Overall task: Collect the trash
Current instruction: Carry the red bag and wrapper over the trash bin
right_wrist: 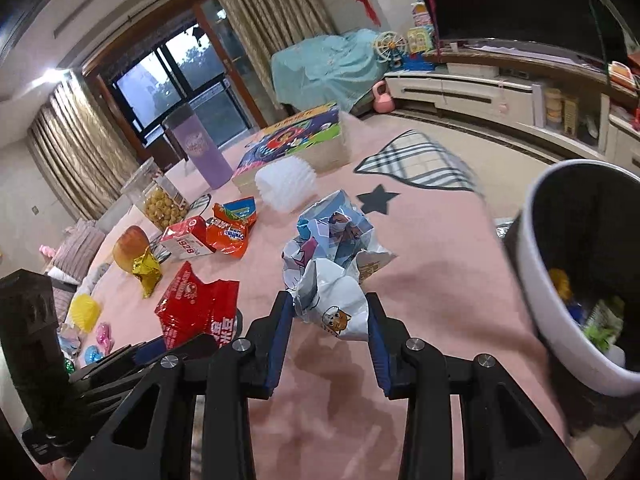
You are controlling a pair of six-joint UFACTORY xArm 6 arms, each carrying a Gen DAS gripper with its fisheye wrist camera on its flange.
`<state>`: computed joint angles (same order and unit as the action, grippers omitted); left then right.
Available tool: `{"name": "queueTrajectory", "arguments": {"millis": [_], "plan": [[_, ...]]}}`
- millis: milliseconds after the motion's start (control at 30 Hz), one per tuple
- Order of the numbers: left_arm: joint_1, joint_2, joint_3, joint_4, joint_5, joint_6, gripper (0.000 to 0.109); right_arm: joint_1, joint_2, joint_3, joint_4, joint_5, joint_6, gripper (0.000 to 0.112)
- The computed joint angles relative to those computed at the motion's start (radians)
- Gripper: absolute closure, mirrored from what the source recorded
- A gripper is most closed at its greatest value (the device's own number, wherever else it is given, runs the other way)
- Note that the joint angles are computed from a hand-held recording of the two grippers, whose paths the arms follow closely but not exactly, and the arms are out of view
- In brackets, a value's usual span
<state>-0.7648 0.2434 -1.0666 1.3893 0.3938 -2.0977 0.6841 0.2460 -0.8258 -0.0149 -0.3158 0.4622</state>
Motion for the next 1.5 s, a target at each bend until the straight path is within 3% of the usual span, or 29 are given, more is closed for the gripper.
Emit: {"name": "queueTrajectory", "arguments": {"millis": [567, 1100, 1500], "plan": [[-0.083, 0.147, -0.215, -0.162, -0.006, 0.25, 0.068, -0.037, -0.196, 0.25, 0.171, -0.096, -0.094, 0.076], [-0.129, 0.286, -0.429, -0.322, 0.015, 0.486, 0.068, -0.08, -0.303, 0.367, 0.301, -0.16, -0.156, 0.076], [-0.147, 0.366, -0.554, -0.412, 0.037, 0.615, 0.068, -0.147, -0.337, 0.404, 0.274, -0.162, -0.138, 0.076]]}}
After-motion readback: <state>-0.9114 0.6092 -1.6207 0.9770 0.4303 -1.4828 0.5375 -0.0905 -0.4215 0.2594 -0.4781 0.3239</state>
